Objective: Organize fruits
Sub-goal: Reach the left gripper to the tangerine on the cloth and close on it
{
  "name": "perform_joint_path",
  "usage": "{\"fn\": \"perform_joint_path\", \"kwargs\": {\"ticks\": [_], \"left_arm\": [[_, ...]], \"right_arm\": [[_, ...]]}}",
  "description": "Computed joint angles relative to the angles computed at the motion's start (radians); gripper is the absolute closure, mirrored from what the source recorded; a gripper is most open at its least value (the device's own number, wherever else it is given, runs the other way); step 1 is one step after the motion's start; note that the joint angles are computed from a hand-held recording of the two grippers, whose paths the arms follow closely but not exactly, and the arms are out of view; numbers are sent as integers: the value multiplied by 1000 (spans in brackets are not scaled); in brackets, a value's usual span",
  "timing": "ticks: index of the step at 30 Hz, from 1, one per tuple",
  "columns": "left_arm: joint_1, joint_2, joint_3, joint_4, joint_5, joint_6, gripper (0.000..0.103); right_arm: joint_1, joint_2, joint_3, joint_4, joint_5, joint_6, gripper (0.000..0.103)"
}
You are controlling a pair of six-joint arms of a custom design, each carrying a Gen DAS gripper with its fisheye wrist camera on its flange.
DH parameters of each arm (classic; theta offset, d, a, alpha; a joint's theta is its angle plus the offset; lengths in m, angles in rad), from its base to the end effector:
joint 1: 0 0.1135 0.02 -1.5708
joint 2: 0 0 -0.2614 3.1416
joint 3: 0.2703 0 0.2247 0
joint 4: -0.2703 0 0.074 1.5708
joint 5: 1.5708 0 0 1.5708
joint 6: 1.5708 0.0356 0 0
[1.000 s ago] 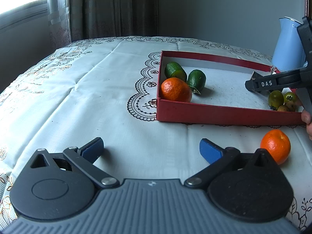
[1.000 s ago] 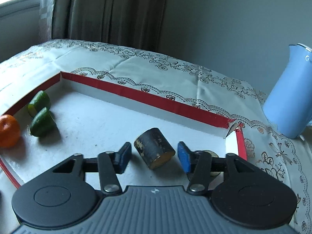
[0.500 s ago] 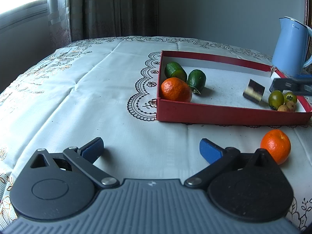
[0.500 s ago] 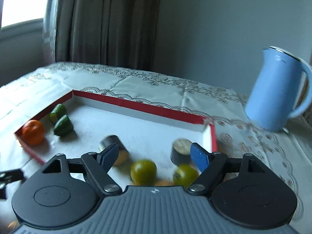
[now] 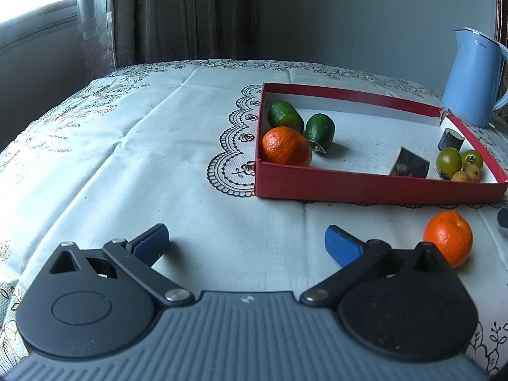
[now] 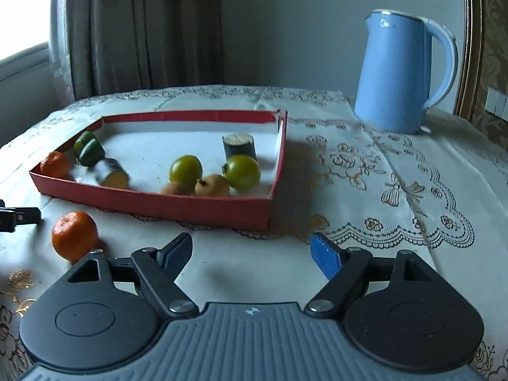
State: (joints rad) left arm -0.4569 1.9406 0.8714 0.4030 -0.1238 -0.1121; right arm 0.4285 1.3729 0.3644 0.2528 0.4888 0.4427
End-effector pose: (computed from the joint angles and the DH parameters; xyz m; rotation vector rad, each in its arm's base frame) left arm 0.3225 -0.1536 0.1286 0.3172 2.2139 -0.1719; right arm 0.1994 0.0727 0.1463 0.2537 2.2084 -0.0971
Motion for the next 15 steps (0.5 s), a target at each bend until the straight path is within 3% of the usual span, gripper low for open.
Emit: {"fn": "perform_joint_path", "kwargs": {"ticks": [7, 15], "left_arm": [[-29, -109, -130, 108, 105, 34, 0], [-155, -121, -154, 185, 106, 164, 0]], "right_arm": [[-52, 18, -30, 55, -64, 10, 17], [-56, 19, -40, 69, -80, 10, 14]]}}
